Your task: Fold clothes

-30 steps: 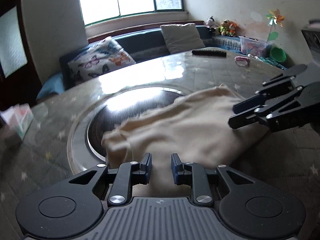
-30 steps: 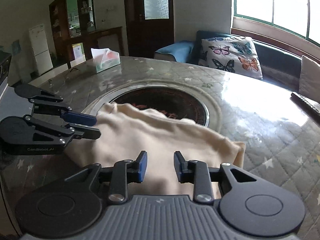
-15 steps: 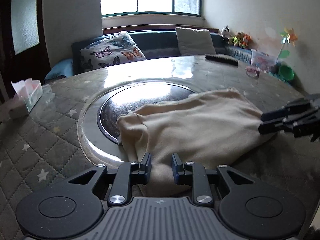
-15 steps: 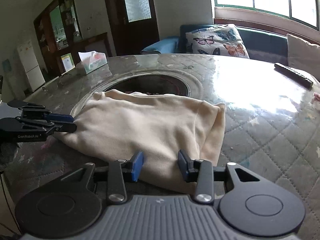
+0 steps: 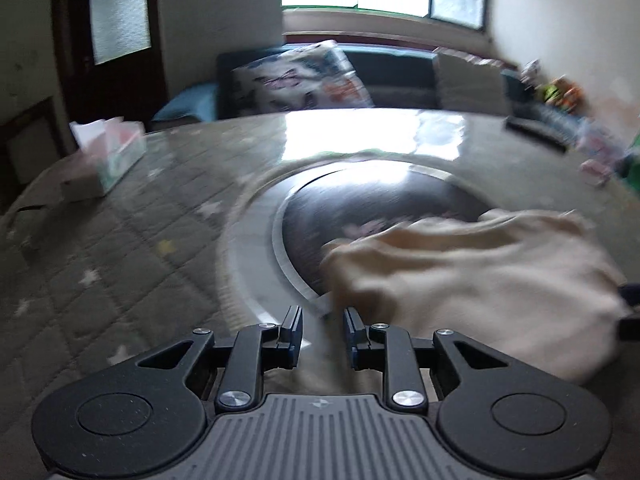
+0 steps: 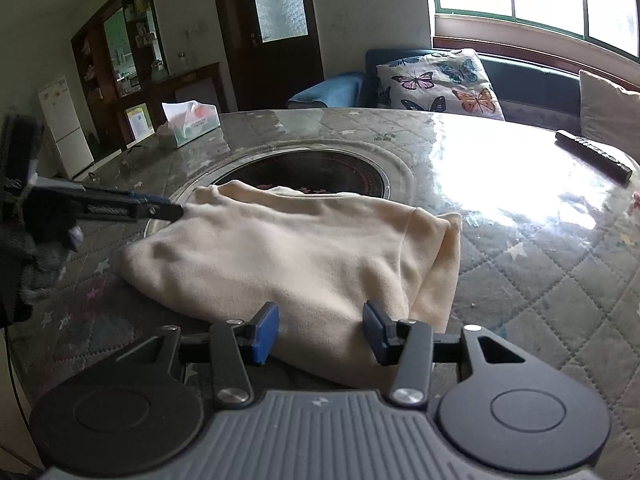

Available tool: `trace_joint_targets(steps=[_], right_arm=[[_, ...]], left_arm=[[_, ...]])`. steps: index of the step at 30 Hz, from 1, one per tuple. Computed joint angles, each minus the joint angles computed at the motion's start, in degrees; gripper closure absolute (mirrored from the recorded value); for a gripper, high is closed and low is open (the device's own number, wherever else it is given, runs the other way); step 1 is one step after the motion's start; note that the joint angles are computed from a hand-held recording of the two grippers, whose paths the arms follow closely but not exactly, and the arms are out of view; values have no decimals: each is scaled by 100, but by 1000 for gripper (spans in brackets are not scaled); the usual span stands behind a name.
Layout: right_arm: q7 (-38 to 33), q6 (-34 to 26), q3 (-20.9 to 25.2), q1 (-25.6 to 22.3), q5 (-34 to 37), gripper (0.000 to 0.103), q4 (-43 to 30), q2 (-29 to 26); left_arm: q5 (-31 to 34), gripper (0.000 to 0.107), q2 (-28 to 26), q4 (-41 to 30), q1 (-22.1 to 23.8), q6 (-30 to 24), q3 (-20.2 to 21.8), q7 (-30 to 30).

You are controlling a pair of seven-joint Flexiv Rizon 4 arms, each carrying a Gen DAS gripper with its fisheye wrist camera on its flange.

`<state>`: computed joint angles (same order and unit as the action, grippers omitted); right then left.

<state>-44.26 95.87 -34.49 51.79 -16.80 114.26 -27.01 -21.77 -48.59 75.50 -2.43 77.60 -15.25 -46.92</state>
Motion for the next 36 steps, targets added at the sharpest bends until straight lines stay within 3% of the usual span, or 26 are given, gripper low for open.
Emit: trace_joint_targets(steps=[2, 6, 9, 12, 16, 20, 23, 31, 34, 36], right_arm=[[-15, -7, 24, -20, -8, 55, -6, -1], [-31, -9, 68, -61, -23, 52, -21, 4], [-24, -15, 81, -74, -35, 50, -57, -15], [-9, -36, 54, -50, -56, 49, -80, -41], [-8, -58, 109, -103, -87, 49, -77, 3], [67, -93, -123, -27, -188, 49, -157, -5], [136, -158, 12, -310, -185, 49, -425, -129], [360, -744, 1181, -1601, -435, 48, -1314, -575], [633, -627, 1011, -1531, -659, 48, -1257, -622], [799, -510, 847, -1417, -759, 41, -1165, -610]], left_arm=[[-51, 83, 36, 73, 43, 126, -14, -95], [-292, 81, 147, 423, 547, 535, -853, 323], [-373, 80, 143, 481, 715, 483, -1241, 630], [-370, 80, 83, 343, 529, 355, -1057, 688], [-144, 78, -49, 32, 34, 286, -261, 419], [-169, 78, -12, 59, 172, 281, -481, 548], [-213, 72, -32, 5, 204, 251, -592, 618], [-158, 56, -183, -377, -98, -85, -87, 274], [-156, 48, -156, -326, -65, -61, -91, 225], [-171, 44, -119, -253, -17, -14, -147, 223]])
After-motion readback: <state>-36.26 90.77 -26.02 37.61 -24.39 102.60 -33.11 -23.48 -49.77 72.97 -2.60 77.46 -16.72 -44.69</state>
